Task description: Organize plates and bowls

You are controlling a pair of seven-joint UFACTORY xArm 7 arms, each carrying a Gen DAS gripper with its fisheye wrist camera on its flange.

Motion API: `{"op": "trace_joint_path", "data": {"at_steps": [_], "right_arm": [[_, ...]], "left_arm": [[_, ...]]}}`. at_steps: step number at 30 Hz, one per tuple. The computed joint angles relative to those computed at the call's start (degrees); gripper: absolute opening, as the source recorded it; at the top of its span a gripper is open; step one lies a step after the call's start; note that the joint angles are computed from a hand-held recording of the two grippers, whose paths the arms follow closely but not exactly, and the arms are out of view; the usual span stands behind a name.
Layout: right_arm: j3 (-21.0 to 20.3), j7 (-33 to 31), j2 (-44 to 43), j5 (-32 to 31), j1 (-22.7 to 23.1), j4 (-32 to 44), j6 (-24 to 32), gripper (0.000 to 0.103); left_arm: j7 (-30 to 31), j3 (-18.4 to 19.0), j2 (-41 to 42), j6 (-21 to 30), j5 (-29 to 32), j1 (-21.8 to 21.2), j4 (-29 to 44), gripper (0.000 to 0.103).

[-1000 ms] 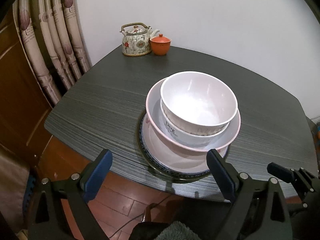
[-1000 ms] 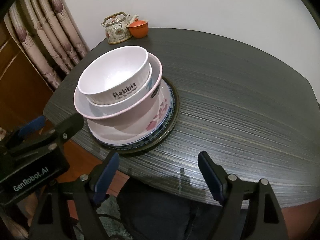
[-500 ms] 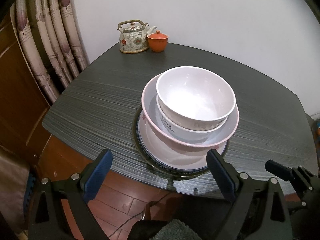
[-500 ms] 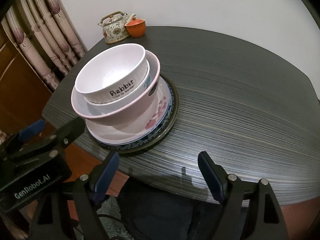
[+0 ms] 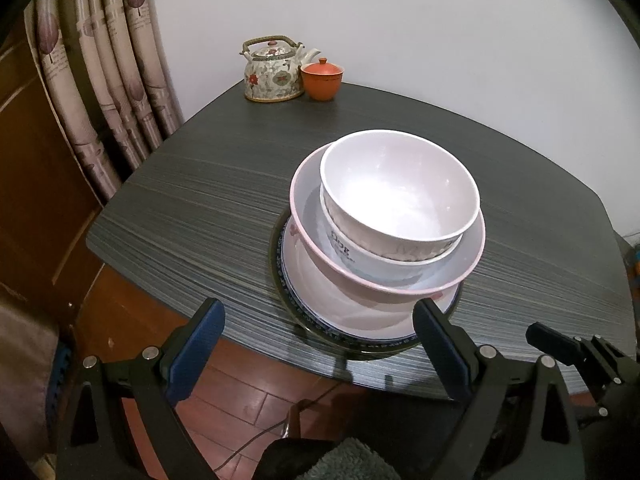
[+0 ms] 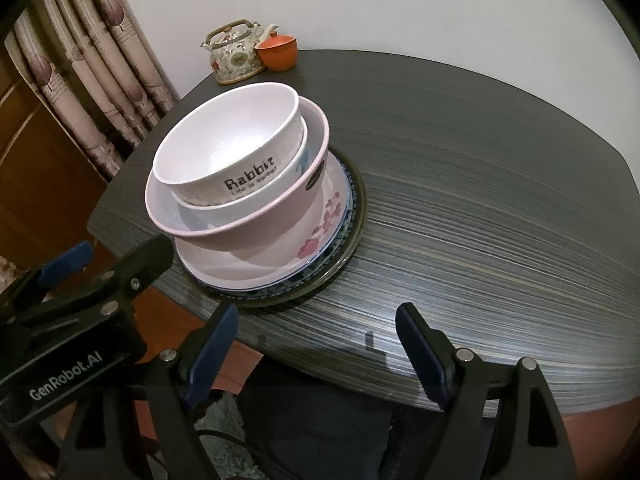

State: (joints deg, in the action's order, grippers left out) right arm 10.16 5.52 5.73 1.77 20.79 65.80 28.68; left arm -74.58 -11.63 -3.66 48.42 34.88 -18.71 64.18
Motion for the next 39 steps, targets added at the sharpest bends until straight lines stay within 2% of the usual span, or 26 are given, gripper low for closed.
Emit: {"op": "trace_joint_path", "data": {"at_steps": [12, 39], "right_arm": [[0.1, -0.2, 0.5, -1.5, 0.5, 0.9, 0.1, 0.083], [0.4, -1.9, 0.9, 0.5, 0.7, 0.9, 0.1, 0.083]], "left_arm": [[0.3, 0.1, 0.0, -0.2, 0.0, 0.1, -0.1, 0.094], [0.2, 0.3, 0.0, -1.1, -1.9, 0.4, -0.6, 0.094]]}}
